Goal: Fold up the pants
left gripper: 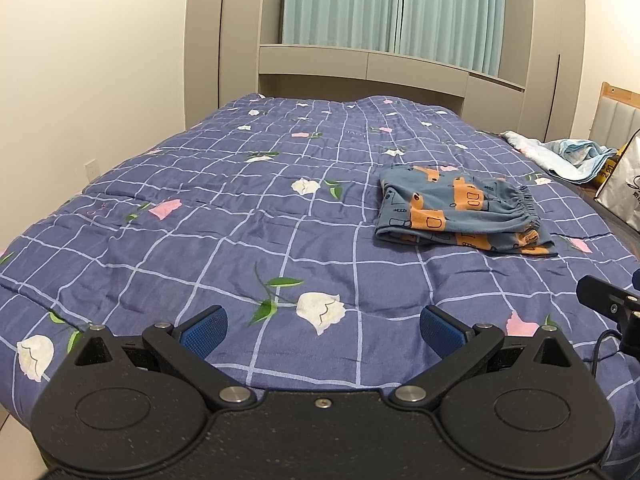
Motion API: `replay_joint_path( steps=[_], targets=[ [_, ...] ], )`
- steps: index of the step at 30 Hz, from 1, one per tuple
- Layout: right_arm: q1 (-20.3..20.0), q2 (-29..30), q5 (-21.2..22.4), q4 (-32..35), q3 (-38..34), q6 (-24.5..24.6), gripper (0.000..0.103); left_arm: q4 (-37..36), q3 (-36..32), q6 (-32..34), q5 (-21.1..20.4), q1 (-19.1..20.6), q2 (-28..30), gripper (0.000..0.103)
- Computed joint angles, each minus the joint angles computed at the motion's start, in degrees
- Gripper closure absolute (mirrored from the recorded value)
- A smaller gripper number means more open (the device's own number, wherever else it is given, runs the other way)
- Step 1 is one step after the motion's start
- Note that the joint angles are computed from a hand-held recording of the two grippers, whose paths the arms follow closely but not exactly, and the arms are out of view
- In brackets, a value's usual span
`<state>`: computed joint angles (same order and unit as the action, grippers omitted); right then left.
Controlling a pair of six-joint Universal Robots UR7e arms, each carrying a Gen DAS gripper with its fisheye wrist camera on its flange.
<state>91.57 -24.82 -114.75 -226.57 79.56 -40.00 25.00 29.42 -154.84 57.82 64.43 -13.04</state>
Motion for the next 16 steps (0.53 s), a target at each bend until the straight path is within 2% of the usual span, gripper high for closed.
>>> replay_joint_path(
  steps=[16],
  targets=[
    [0.0,-0.1,0.0,-0.1,0.3,0.1,0.0,-0.2,0.2,0.3,0.1,-0.1,-0.1,0.001]
  ],
)
